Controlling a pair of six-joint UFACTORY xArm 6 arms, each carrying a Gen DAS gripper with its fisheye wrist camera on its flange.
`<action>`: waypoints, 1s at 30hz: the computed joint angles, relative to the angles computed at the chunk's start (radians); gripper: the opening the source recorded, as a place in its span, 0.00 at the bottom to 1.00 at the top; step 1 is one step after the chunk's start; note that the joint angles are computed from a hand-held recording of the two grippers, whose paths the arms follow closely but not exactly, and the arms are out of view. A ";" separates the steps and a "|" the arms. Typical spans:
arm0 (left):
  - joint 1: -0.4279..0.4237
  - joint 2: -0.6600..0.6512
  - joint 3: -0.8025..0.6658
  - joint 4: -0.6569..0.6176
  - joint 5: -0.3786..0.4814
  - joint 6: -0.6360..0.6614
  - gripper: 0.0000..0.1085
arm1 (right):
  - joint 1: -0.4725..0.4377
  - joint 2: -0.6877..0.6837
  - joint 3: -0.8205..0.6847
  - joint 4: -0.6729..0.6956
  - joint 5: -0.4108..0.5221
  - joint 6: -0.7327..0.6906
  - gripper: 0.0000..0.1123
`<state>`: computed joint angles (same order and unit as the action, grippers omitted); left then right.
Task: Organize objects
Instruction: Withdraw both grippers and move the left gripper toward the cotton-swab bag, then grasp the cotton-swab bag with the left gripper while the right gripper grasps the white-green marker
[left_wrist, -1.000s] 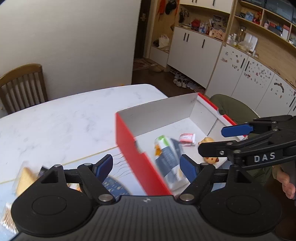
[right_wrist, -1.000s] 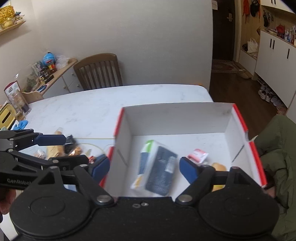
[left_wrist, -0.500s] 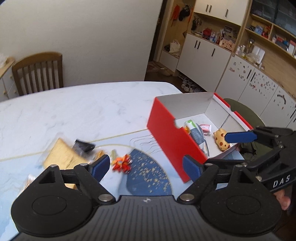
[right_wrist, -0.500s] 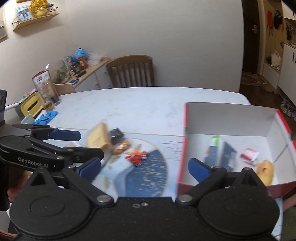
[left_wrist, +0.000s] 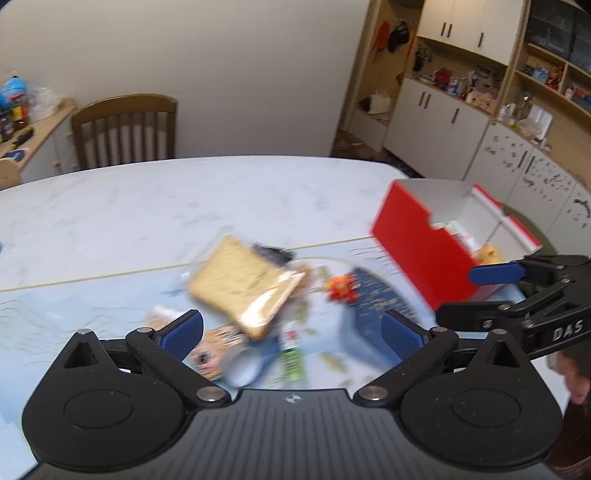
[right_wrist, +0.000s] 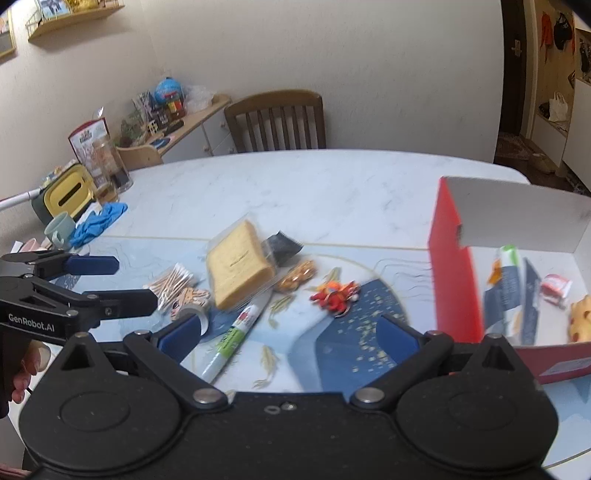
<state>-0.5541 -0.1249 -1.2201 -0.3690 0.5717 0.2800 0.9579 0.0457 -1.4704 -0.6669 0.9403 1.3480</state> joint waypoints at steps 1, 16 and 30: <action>0.011 -0.001 0.011 0.005 -0.006 0.006 0.95 | 0.000 0.018 -0.017 0.010 0.002 -0.005 0.90; 0.151 0.111 0.049 0.210 -0.063 0.015 0.95 | -0.012 0.267 -0.260 0.159 0.062 -0.115 0.88; 0.145 0.237 -0.030 0.214 -0.088 0.105 0.95 | -0.039 0.457 -0.483 0.262 0.172 -0.248 0.80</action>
